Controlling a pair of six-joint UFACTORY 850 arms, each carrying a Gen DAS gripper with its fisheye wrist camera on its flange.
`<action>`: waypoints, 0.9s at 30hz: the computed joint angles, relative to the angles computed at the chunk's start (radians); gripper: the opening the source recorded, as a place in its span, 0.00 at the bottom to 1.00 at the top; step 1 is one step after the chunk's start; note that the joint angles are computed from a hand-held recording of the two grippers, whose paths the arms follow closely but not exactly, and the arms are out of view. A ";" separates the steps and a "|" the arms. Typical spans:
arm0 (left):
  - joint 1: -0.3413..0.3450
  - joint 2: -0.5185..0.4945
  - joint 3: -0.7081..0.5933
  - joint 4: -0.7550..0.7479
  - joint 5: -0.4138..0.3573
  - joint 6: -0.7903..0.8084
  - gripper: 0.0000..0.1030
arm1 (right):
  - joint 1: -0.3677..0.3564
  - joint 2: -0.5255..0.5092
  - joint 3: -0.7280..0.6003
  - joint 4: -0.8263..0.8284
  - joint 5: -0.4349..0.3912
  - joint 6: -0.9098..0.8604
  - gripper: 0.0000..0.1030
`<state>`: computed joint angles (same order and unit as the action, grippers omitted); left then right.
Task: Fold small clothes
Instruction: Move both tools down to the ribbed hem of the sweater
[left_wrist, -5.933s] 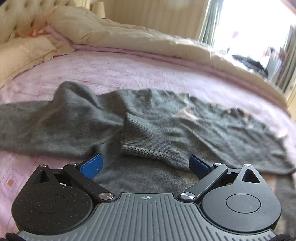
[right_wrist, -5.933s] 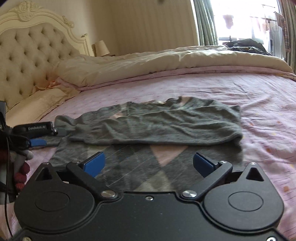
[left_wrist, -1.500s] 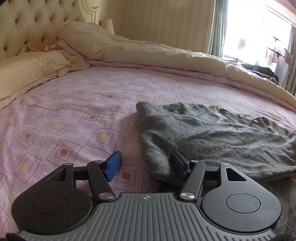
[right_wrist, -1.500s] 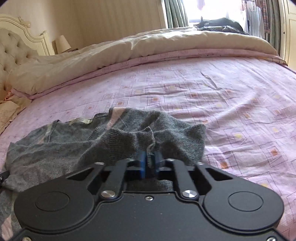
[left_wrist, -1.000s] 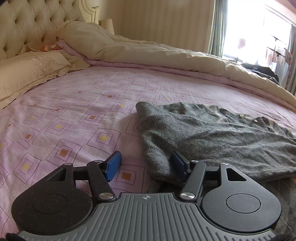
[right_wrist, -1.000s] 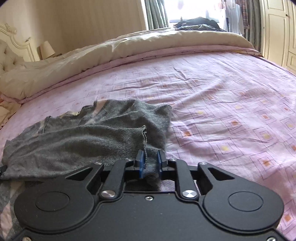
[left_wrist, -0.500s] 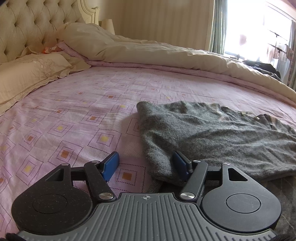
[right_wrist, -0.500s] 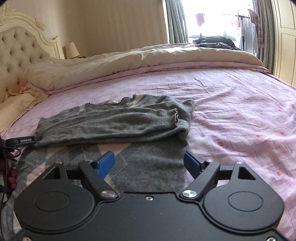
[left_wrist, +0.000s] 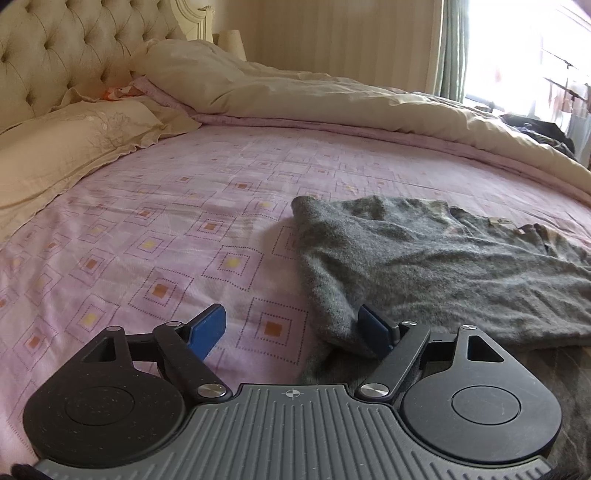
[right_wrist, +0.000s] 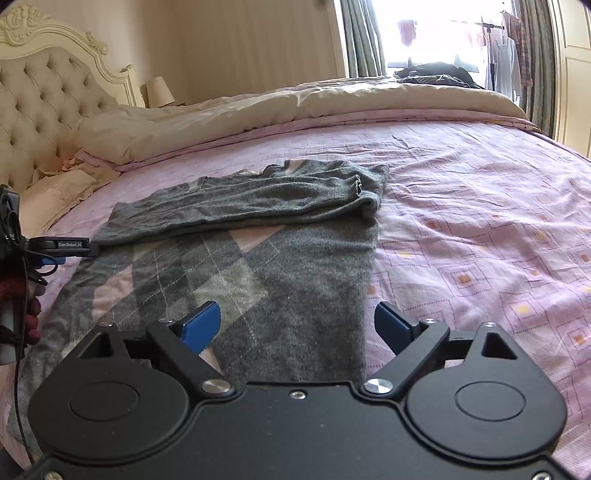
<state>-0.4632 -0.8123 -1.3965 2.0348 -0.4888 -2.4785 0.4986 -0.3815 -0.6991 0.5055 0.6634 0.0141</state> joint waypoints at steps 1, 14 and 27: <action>-0.008 0.017 0.023 -0.011 -0.005 0.022 0.75 | 0.007 0.005 0.010 0.005 0.006 0.000 0.89; -0.144 0.253 0.369 -0.051 -0.153 0.043 0.76 | 0.047 0.036 0.103 0.030 0.021 0.028 0.92; -0.237 0.317 0.492 -0.086 -0.160 -0.036 0.76 | 0.055 0.028 0.134 -0.002 0.011 0.081 0.93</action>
